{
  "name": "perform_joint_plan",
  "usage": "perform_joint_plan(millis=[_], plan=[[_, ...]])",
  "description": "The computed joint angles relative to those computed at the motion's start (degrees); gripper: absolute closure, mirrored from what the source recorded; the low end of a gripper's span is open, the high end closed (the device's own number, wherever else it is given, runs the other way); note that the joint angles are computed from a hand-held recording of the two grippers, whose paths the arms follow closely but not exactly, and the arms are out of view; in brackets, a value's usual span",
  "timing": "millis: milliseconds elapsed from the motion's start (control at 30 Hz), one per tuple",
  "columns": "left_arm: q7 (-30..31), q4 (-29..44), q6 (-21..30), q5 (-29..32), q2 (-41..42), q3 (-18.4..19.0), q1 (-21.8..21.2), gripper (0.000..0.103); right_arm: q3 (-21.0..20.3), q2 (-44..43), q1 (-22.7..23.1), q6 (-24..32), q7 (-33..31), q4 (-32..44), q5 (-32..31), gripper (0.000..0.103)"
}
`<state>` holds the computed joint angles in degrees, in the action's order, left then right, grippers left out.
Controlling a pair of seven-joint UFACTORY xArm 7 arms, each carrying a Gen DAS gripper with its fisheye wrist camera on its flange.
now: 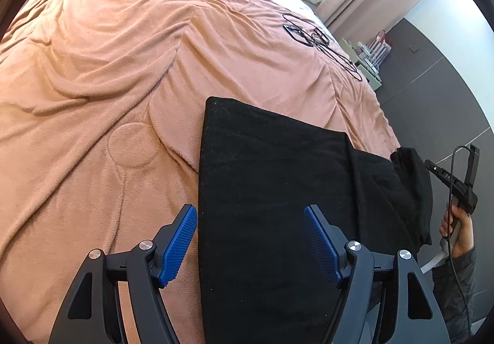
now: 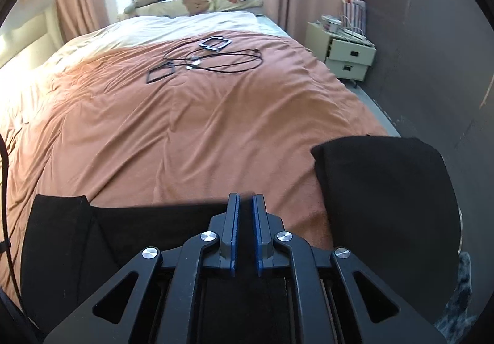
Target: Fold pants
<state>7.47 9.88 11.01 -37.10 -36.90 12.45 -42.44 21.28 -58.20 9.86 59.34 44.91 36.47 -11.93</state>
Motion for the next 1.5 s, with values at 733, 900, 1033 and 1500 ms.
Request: perform_joint_plan(millis=[733,900,1033,1500], plan=[[-1.1,-3.5,2.5,1.5,-7.9,0.6,0.3,0.03,8.3,-8.0,10.7,8.0,2.4,2.4,9.4,0.027],[0.4,-4.5,3.8,0.6,-9.3,3.8,-0.6,0.03,11.2,-6.5,11.3,9.0,6.5,4.4,11.4,0.027],[2.8,-5.0,5.6,-1.6,-9.1,6.2,-0.7,0.039,13.3,-4.4,12.2,9.8,10.1,6.5,12.9,0.027],[7.4,-6.9,12.8,-7.6,-8.9,2.7,5.0,0.051,16.8,7.8,15.4,9.3,16.6,12.9,12.5,0.028]])
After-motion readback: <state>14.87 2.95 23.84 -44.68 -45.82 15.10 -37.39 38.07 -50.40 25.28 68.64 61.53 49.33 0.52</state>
